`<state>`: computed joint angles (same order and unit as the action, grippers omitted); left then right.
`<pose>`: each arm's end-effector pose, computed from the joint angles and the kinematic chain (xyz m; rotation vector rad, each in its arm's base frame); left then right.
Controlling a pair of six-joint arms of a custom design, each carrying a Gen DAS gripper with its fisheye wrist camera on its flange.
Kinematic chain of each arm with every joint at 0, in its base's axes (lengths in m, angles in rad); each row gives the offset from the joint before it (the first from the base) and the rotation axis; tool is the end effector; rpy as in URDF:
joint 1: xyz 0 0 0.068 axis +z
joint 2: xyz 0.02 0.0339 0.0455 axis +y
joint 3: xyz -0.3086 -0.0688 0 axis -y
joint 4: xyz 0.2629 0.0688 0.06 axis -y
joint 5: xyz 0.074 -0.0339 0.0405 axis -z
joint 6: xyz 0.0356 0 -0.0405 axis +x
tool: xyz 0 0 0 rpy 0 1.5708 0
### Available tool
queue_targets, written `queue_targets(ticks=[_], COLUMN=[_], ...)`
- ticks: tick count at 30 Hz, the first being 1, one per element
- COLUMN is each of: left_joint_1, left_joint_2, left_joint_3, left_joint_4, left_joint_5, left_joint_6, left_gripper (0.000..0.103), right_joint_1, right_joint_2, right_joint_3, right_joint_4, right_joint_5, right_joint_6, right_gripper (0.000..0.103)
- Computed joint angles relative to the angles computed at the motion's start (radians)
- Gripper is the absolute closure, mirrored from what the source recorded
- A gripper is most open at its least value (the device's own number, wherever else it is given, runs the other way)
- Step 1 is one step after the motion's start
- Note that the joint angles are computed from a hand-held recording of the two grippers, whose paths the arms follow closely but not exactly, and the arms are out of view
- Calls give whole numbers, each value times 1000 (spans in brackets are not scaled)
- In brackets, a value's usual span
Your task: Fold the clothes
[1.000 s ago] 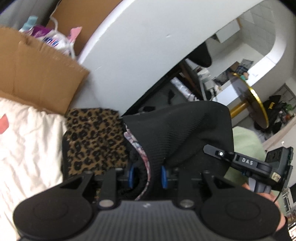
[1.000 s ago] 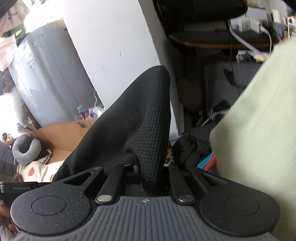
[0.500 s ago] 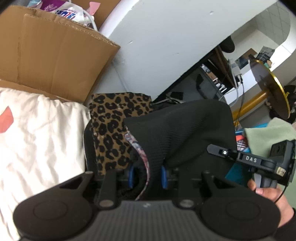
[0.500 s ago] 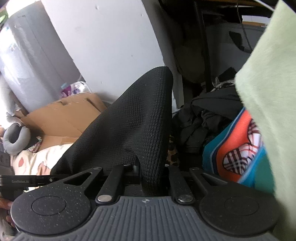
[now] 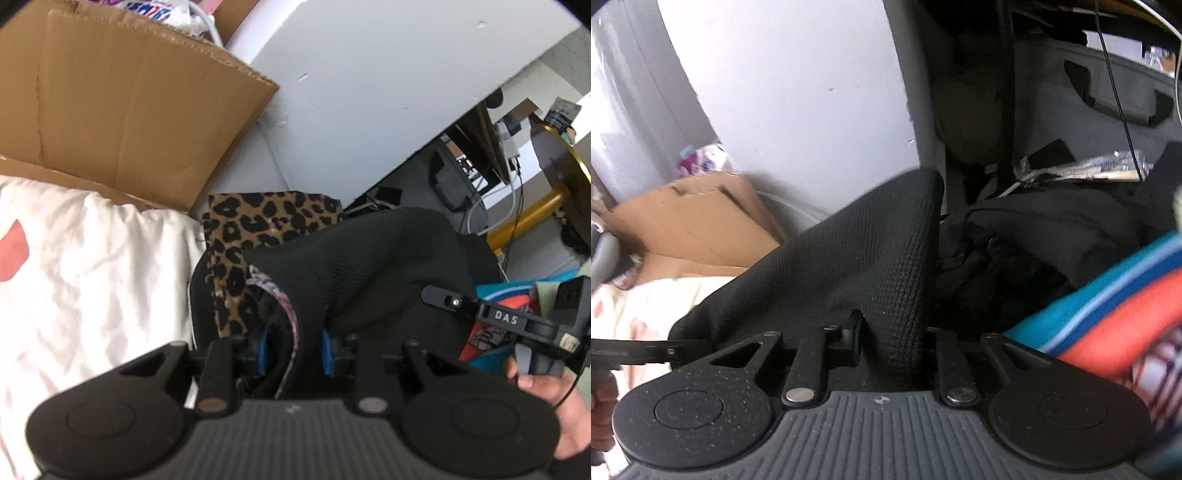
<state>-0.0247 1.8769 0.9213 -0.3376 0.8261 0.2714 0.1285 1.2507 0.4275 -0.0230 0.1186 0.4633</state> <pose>0.3399 -0.0346 0.1333 0.5349 2.5194 -1.0739 0.2169 0.0238 0.1725 0.4555 2.3698 0.1296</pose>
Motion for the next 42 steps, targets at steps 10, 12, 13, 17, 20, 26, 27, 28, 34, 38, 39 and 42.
queue_targets(ticks=[10, 12, 13, 17, 20, 26, 27, 28, 34, 38, 39, 42], left_joint_1=[-45, -53, -55, -52, -45, -39, -39, -39, -42, -41, -43, -53], left_joint_2=[77, 80, 82, 103, 110, 113, 115, 117, 103, 113, 127, 167], left_joint_3=[47, 52, 56, 82, 85, 67, 70, 73, 71, 76, 88, 123], left_joint_4=[28, 27, 23, -6, -5, 27, 24, 18, 31, 70, 71, 81], left_joint_5=[-66, -79, -82, -73, -59, -45, -44, -44, -64, -37, -28, -2], left_joint_6=[-26, -43, -47, -45, -50, -55, -52, -46, -54, -99, -114, -154], left_gripper=[74, 73, 73, 70, 69, 70, 70, 70, 54, 51, 51, 50], right_joint_1=[-21, -14, -2, 68, 161, 273, 285, 293, 311, 371, 391, 447], right_joint_2=[179, 174, 160, 116, 109, 237, 267, 301, 379, 306, 277, 231], right_joint_3=[109, 112, 105, 57, 8, -92, -107, -121, -143, -133, -134, -137], right_joint_4=[19, 29, 36, 75, 105, 255, 291, 328, 326, 229, 218, 247], right_joint_5=[170, 187, 195, 206, 249, 331, 342, 351, 405, 455, 465, 473], right_joint_6=[-43, -47, -41, -13, 29, 98, 99, 103, 242, 275, 278, 306], right_gripper=[67, 67, 67, 67, 67, 67, 67, 67, 67, 67, 67, 67])
